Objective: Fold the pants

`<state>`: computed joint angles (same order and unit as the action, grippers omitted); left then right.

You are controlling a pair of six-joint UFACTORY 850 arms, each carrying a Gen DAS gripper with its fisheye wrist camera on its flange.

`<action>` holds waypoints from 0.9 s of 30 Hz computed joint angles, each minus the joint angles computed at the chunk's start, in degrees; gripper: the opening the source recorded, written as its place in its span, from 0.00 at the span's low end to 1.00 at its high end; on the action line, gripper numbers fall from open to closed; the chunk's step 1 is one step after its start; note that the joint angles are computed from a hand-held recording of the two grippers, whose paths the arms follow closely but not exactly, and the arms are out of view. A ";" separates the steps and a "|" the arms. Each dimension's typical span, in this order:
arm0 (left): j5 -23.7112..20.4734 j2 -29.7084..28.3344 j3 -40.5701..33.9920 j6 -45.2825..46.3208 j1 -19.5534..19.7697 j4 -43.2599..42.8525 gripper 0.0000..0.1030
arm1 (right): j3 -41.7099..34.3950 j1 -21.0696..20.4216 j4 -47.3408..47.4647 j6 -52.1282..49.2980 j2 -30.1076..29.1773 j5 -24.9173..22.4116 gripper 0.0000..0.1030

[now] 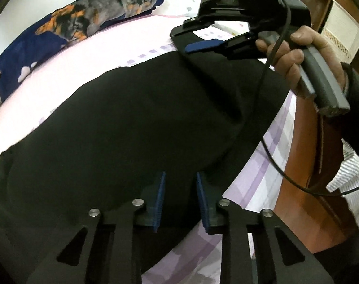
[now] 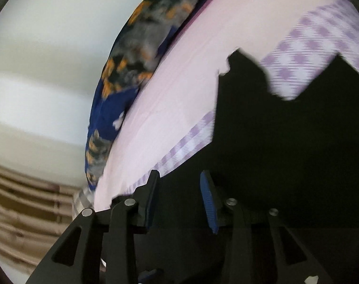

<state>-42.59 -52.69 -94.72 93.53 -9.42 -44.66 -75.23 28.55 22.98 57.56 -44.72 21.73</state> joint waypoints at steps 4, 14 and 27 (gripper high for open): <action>-0.74 -0.20 -0.26 -0.60 0.16 -0.51 0.22 | 2.82 1.01 6.73 -7.19 2.10 3.51 0.34; -2.78 -1.26 -1.67 -2.17 0.58 -1.35 0.21 | 17.78 2.67 25.74 -11.30 10.67 8.29 0.34; -2.83 -1.42 -1.94 -3.09 0.45 -1.10 0.21 | 11.38 1.01 34.50 -22.40 5.96 4.49 0.08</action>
<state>-45.41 -54.12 -96.66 90.45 -8.97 -45.76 -63.86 29.56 57.49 35.16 -38.76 26.22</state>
